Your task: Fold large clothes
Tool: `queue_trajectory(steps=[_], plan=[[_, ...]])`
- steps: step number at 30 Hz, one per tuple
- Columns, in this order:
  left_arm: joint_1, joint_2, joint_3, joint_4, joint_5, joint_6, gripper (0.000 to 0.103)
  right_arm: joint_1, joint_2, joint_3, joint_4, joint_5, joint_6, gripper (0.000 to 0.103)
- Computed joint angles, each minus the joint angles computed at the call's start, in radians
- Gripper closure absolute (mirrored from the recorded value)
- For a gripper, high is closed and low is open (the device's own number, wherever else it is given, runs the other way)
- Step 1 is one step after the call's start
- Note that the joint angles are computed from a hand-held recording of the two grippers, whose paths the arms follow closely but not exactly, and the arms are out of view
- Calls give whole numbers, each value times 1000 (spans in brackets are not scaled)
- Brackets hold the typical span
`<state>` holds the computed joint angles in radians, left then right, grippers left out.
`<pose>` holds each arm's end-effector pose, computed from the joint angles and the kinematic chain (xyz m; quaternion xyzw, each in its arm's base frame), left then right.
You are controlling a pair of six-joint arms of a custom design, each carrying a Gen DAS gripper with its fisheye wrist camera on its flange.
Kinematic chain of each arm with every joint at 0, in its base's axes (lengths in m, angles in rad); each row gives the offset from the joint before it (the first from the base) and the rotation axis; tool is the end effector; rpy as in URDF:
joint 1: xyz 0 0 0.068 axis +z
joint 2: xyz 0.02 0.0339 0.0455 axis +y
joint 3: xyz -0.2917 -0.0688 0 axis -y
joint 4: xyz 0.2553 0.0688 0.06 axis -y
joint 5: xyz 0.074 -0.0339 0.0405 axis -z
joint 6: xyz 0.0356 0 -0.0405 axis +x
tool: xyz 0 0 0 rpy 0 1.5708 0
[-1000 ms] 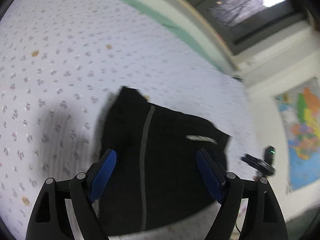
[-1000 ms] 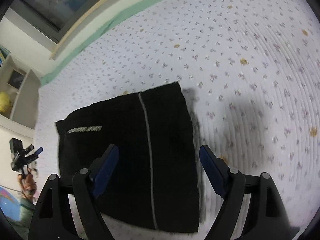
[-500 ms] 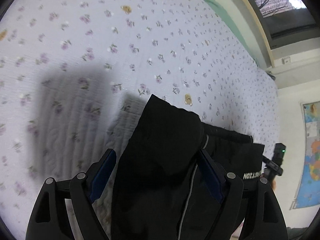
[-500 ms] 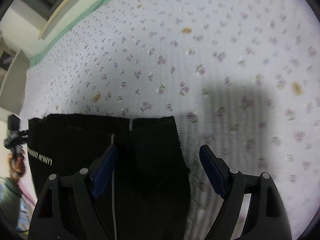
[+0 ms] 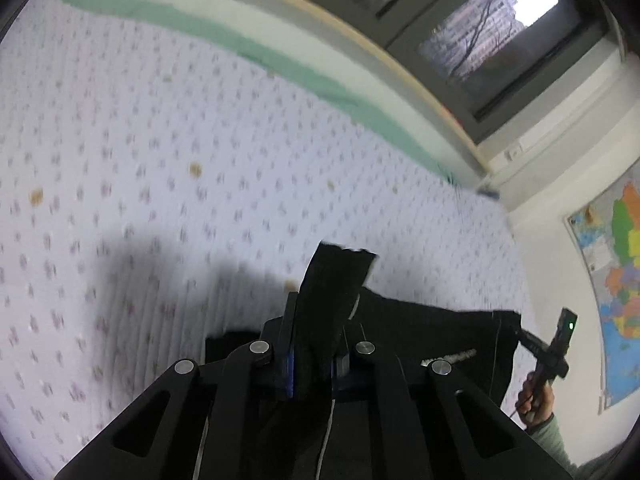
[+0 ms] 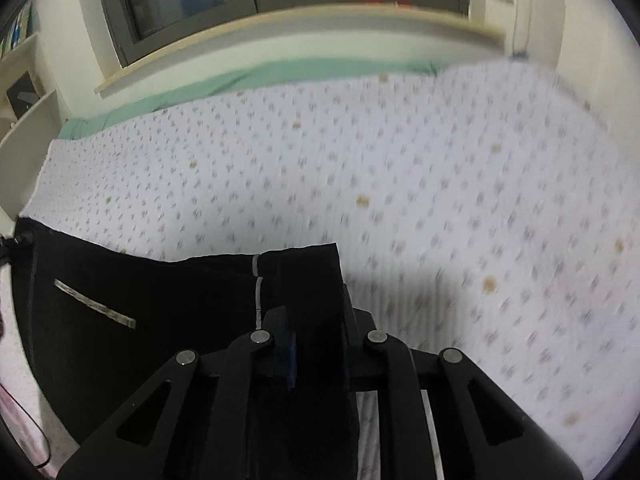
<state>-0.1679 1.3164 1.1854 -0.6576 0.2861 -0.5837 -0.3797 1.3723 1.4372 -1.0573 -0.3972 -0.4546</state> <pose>0.2781 -0.0573 0.3452 -0.1357 0.9066 -0.2611 0.3026 0.2575 -0.0879 0.3865 -0.0914 0.9369 0.0596 0.3322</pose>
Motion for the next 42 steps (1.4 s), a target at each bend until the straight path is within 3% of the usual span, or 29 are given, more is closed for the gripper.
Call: queue_trajectory(steps=[4, 8, 9, 12, 13, 14, 17, 18, 23, 26, 29, 31, 34, 36, 38, 42], plan=[[11, 145, 8, 22, -25, -41, 92, 116, 106, -77, 115, 162, 93, 85], [34, 311, -67, 77, 3, -72, 91, 142, 271, -128, 144, 200, 136, 83], [40, 349, -84, 92, 28, -90, 86, 144, 301, -136, 149, 215, 146, 82], [72, 362, -134, 154, 102, -122, 83, 128, 309, -121, 144, 214, 156, 63], [83, 350, -139, 156, 115, -115, 82, 117, 310, -103, 128, 214, 159, 52], [87, 334, -136, 141, 111, -96, 75, 100, 306, -84, 105, 201, 154, 47], [91, 270, -92, 17, 28, -19, 53, 51, 258, -33, 21, 143, 131, 47], [90, 241, -81, -17, 1, 0, 52, 33, 226, -21, -7, 123, 120, 46], [-24, 91, 38, -227, -195, 74, 53, -12, 33, -5, -139, 16, 82, 21], [-160, 46, 101, -337, -319, 72, 52, 26, -77, -27, -219, -5, 56, 19], [-306, 6, 122, -382, -365, 22, 50, 112, -175, -102, -270, -23, 93, 17], [-406, -22, 81, -316, -323, -57, 44, 187, -233, -176, -279, -12, 124, 17], [-513, -27, -27, -146, -215, -180, 43, 325, -311, -294, -227, 79, 211, 17], [-577, 0, -77, -74, -217, -250, 43, 369, -349, -366, -196, 91, 244, 17], [-619, 37, -129, -8, -216, -288, 43, 446, -369, -444, -137, 170, 298, 17], [-681, 159, -164, 37, -298, -269, 43, 525, -376, -584, -28, 265, 342, 14]])
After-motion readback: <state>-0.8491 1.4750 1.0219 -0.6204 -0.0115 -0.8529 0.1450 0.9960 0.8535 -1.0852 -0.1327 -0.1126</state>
